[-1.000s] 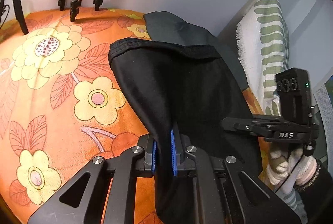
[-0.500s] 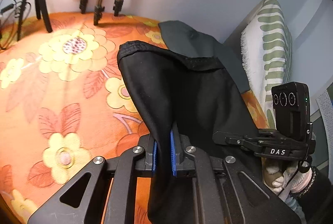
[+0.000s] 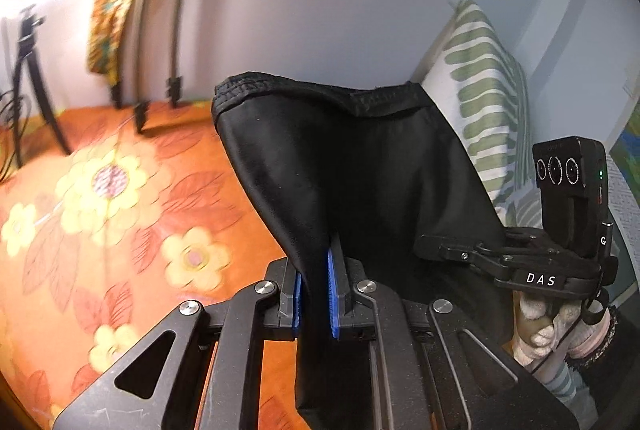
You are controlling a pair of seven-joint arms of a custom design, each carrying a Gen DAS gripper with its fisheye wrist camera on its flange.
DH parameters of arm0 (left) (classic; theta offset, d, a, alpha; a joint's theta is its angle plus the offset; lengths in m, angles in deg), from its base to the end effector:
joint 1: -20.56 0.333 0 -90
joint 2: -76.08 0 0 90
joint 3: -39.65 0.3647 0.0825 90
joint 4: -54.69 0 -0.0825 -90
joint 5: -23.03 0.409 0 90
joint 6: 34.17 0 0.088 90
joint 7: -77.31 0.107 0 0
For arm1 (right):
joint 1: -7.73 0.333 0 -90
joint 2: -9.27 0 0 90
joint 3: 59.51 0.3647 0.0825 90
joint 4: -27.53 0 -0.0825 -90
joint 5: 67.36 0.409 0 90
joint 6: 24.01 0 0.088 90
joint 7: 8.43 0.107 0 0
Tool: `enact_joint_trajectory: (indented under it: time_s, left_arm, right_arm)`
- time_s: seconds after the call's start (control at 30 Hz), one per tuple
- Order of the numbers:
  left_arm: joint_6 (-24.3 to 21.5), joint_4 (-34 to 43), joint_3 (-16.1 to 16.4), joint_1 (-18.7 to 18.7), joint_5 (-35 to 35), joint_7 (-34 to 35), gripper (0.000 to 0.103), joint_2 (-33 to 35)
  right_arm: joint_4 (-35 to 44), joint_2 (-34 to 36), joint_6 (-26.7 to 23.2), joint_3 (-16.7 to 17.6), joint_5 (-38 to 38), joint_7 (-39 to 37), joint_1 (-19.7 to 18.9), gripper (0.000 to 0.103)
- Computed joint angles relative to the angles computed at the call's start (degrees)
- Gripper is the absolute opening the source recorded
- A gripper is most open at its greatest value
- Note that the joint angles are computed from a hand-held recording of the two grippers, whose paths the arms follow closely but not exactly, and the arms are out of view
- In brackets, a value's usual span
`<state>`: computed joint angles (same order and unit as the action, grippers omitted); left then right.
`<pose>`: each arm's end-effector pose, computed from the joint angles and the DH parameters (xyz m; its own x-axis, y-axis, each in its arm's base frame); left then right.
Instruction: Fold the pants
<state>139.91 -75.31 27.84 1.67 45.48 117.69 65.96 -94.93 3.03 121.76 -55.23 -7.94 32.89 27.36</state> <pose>0.4538 -0.3116 0.5748 -0.2030 -0.9253 0.3203 -0.6517 -0.1164 -0.7495 0.5271 0.2234 0.5425 0.5982 -0.6907 -0.4062 -0.7116 -0.2249 -0.6656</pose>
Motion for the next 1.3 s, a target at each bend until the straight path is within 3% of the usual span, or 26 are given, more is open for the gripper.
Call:
enact_joint_trajectory:
  time_s: [0.2, 0.4, 0.83, 1.13, 1.3]
  left_arm:
    - [-1.37, 9.51, -2.98, 1.86, 7.21, -2.14, 0.008, 7.45]
    - [-6.67, 18.68, -3.60, 0.57, 14.61, -3.98, 0.008, 13.87]
    - [-9.76, 30.38, -2.71, -1.25, 12.29, 1.01, 0.008, 23.37]
    - [-13.91, 38.57, -2.50, -1.06, 7.93, 5.82, 0.008, 30.51]
    - [-15.70, 41.30, -1.83, -1.32, 6.32, 5.41, 0.008, 33.97]
  right_arm:
    - [0.89, -0.24, 1.58, -1.55, -2.57, 0.20, -2.26, 0.011]
    - [3.29, 1.39, 3.09, -2.35, -5.82, 1.71, -4.37, 0.011]
    - [11.33, 8.64, 3.18, -2.56, -6.89, 1.35, -7.71, 0.010]
    - [21.24, 18.48, -1.62, -1.53, -7.52, 4.29, -10.25, 0.010]
    - [25.33, 23.41, -2.36, -1.08, -12.28, 7.33, -10.29, 0.011]
